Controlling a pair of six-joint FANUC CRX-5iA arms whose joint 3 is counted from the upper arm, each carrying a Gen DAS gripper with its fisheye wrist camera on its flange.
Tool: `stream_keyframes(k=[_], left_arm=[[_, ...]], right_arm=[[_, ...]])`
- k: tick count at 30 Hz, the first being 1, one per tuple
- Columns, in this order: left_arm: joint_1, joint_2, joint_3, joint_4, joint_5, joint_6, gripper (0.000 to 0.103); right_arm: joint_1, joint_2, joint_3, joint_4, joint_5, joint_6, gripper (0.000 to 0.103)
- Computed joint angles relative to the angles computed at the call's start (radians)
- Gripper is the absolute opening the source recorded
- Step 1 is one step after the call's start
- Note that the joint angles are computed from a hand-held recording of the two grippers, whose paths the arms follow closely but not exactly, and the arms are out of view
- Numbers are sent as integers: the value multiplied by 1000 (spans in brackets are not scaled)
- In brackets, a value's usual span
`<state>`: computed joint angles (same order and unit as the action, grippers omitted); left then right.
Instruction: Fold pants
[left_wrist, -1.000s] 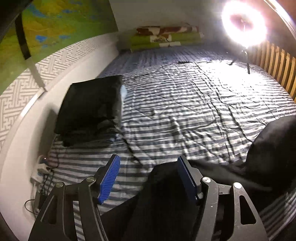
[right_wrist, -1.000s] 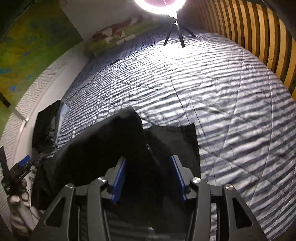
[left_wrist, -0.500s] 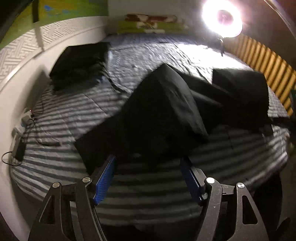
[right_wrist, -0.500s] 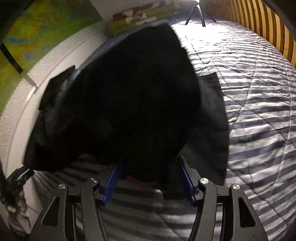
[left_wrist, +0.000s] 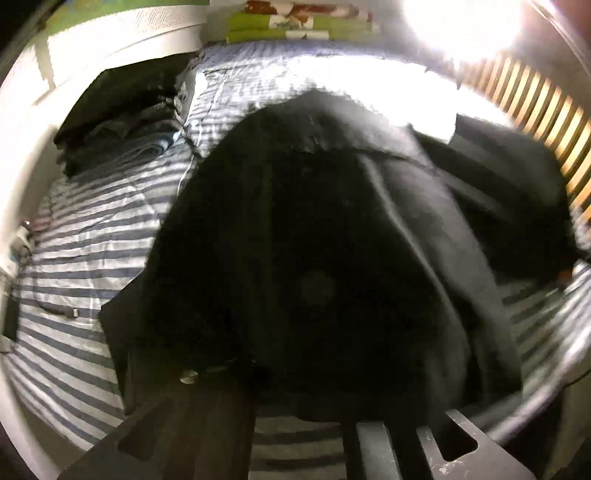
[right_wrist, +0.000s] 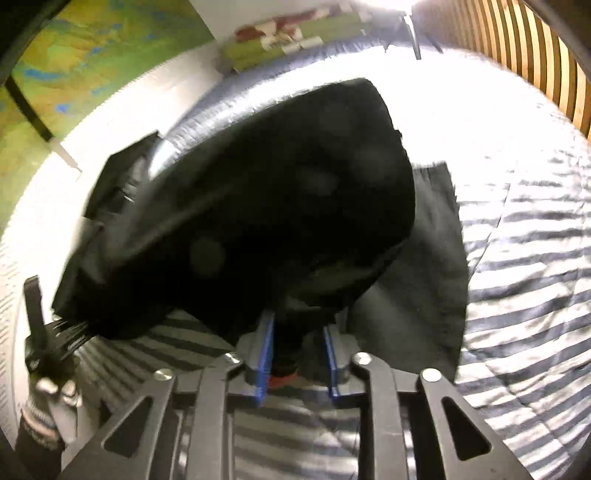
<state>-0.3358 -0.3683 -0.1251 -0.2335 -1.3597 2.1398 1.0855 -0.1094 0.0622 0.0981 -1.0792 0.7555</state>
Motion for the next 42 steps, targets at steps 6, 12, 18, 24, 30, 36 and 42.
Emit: stream_keyframes(k=[6,12,18,24,30,36,42], left_arm=[[15,-130,79,53,-21,-28,2],[-28,-192,230,14,-107,-29,2],[149,-169,242,113,-134,-148,2],[271,12,178,116,-99,-230,2],[343,148,162,130,-64,-232,3],[363,90,124,163,-92,-297,58],[316,-105,-3,218,-133,-238,68]], right_arm=[[51,-109,11,52,9,-25,17],[158,-218,4,171,27,-74,17],[122,-184,51,194,78,-78,17],[-56,32,165,55,34,-33,16],[-126,203,249,26,-47,0,14],[-160,228,261,-34,-62,28,20],[-172,172,191,-112,-53,10,37]])
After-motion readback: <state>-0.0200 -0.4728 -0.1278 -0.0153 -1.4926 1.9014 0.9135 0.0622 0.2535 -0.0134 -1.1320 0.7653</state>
